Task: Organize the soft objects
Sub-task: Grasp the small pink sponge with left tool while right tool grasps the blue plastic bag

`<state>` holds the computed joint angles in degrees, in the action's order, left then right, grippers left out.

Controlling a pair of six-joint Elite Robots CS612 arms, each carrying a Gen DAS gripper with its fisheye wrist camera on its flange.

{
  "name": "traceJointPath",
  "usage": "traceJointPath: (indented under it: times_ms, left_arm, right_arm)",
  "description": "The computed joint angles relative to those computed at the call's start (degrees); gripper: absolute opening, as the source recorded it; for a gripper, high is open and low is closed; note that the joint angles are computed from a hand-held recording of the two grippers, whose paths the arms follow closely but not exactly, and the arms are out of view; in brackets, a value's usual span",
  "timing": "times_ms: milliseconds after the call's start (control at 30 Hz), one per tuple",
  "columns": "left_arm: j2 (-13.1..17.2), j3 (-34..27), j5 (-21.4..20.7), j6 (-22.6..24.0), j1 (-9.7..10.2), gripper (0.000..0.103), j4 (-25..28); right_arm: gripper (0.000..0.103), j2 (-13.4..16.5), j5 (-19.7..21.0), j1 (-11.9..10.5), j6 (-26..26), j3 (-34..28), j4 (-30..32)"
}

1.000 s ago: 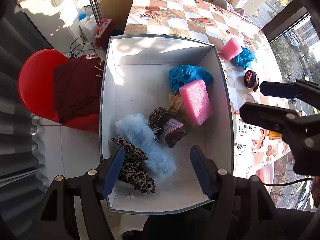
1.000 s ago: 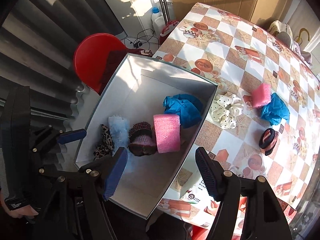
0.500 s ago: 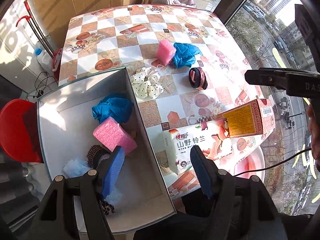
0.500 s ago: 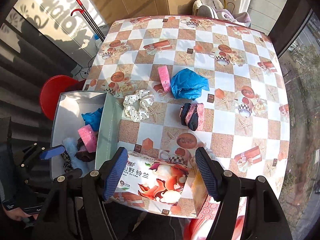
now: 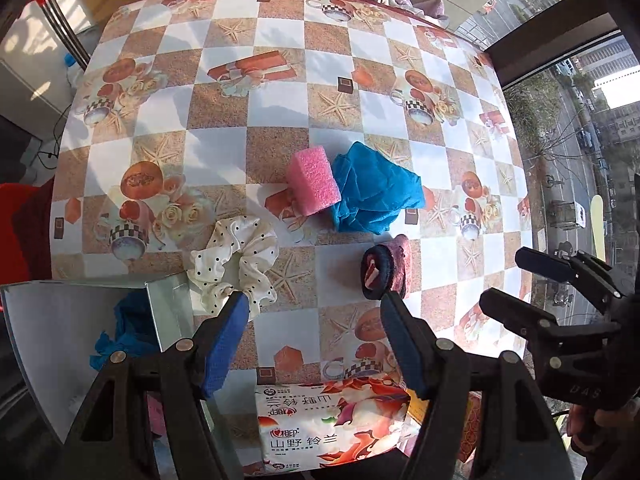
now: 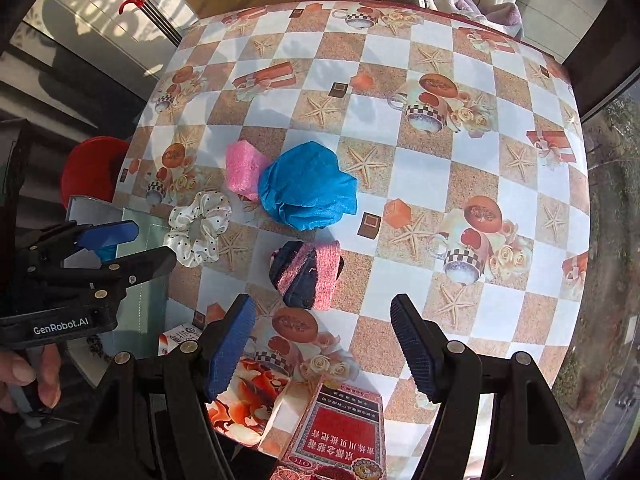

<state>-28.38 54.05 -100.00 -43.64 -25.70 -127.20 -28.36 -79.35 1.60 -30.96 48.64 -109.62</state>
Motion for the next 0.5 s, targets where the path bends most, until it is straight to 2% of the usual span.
traceJointPath:
  times_ms: [100,267,500]
  left_arm:
    - [3.1,-4.8,-0.4,-3.5,0.61,0.072,2.6]
    - [7.2,-11.2,0.7,-6.3,1.21,0.072,5.8]
    - [13.4,-21.7,0.8,-3.8,1.62,0.072,12.5]
  right_arm:
    - [0.072,2.8,0.2,0.2,-3.9,-4.4,2.8]
    - [0.072,6.1,1.1,0.8,-10.6,-8.6,3.8]
    - [0.072,10.3,2.4,1.8,-16.7,-12.4,1.1]
